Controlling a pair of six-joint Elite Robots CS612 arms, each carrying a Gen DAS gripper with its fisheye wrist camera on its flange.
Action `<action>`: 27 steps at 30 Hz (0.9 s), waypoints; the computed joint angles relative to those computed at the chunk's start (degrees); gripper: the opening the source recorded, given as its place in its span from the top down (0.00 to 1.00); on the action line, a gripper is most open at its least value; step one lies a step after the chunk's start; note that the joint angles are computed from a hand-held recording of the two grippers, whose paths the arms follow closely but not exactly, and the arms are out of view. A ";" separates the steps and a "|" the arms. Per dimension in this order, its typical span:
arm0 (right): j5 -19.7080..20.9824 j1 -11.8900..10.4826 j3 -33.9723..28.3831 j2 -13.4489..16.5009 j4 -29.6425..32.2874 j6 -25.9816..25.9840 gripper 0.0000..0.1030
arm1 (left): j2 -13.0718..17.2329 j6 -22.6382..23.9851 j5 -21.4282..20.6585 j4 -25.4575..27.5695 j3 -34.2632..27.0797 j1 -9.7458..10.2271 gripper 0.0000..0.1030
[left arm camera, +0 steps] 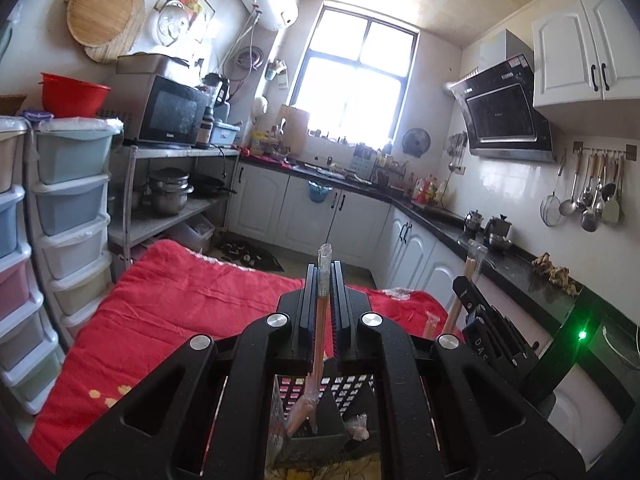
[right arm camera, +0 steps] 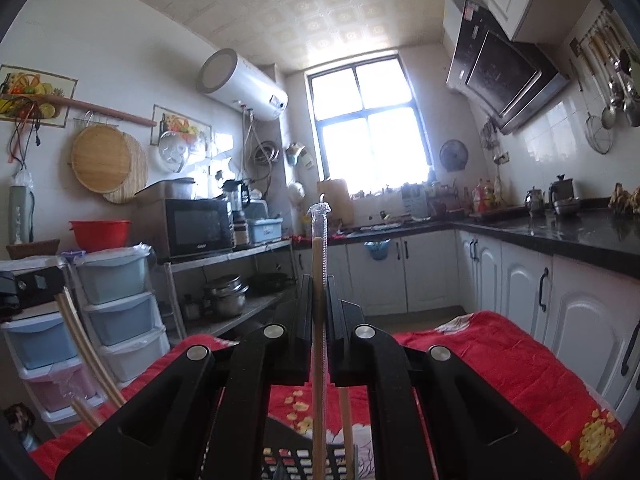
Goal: Organize utensils
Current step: 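Open both tools to release the chopsticks inside the caddy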
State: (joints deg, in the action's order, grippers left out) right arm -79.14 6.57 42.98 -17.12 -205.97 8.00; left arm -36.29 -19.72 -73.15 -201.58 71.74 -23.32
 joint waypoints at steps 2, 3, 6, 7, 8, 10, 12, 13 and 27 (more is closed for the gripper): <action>0.84 -0.11 1.25 -0.65 0.47 -0.10 0.93 | 0.13 -0.49 -0.60 0.92 -0.07 0.08 0.97; 1.16 -0.15 1.88 -0.98 0.56 -0.04 0.88 | 0.17 -0.78 -0.88 1.32 -0.04 0.11 0.97; 1.52 -0.28 3.86 -1.90 -0.07 0.46 0.71 | 0.22 -1.33 -1.20 2.33 0.01 0.20 0.97; 1.69 -0.32 4.40 -2.19 -0.16 0.57 0.71 | 0.22 -1.67 -1.40 2.62 0.12 0.24 0.96; 1.89 -0.36 4.87 -2.48 -0.01 0.56 0.71 | 0.23 -1.84 -1.51 2.73 0.18 0.25 0.96; 2.59 -0.50 6.25 -3.34 0.29 0.69 0.67 | 0.12 -2.25 -1.76 3.08 0.42 0.32 0.96; 3.10 -0.67 7.43 -4.07 0.14 0.77 0.63 | -0.05 -2.65 -1.99 3.29 0.76 0.39 0.90; 3.62 -0.77 8.32 -4.63 0.03 0.85 0.61 | -0.10 -2.79 -2.12 3.31 0.88 0.43 0.86; 2.68 -1.02 18.71 -11.26 1.75 -1.62 0.44 | -2.41 -5.25 -2.12 0.35 4.87 0.30 0.28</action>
